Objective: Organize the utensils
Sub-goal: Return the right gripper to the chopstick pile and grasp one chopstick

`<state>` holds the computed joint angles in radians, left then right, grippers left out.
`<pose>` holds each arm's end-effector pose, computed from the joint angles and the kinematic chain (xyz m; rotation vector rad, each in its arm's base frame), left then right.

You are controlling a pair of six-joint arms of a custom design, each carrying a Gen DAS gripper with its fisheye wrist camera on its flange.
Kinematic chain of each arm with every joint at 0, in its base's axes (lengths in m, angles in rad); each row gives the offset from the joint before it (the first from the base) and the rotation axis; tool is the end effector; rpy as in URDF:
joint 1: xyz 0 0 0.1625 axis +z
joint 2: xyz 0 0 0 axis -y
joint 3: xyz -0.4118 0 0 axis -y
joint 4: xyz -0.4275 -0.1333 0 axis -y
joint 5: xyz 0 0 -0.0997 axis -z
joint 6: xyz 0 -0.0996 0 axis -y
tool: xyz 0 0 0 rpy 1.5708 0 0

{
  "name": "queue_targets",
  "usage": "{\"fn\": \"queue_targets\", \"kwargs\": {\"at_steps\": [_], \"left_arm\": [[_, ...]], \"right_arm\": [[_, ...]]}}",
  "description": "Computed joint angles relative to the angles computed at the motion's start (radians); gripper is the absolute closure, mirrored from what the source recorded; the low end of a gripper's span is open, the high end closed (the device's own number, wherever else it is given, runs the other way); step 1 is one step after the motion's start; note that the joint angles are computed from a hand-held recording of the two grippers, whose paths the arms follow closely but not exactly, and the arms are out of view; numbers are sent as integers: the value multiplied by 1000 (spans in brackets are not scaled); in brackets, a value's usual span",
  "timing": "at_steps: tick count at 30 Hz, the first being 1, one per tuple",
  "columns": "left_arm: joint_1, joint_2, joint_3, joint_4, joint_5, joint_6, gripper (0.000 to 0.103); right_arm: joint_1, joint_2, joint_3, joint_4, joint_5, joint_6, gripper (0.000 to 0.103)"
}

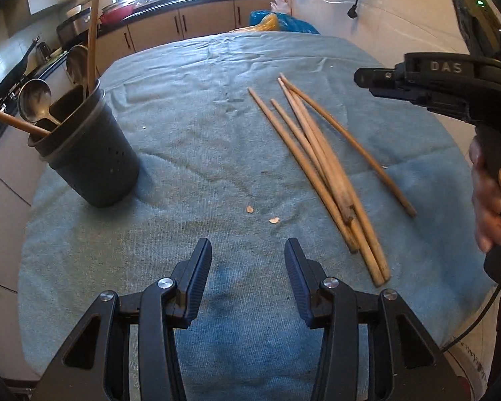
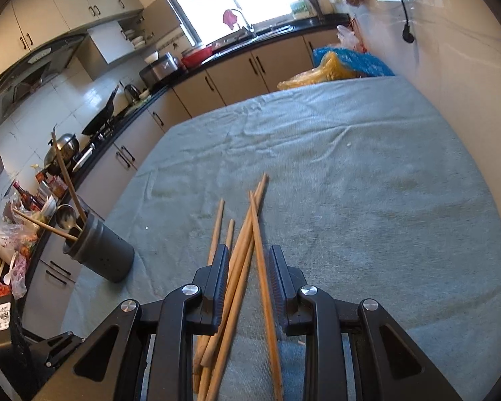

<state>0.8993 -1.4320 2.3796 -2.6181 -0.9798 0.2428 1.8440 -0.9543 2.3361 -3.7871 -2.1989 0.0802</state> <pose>-0.1097 -0.4415 0.1508 1.0992 2.3229 -0.2917 0.1921 -0.4084 0.0984 -0.1135 -2.4395 1.1928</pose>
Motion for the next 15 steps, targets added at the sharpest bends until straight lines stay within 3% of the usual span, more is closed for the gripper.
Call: {"fn": "queue_targets", "kwargs": {"at_steps": [12,15], "left_arm": [[10,-5,-10,-7,-9,28,59],[15,5,-22,-12,-14,32,59]], "right_arm": [[-82,59,-183,281,-10,-58,77],[-114,50,-174,302,60,-53,89]]}}
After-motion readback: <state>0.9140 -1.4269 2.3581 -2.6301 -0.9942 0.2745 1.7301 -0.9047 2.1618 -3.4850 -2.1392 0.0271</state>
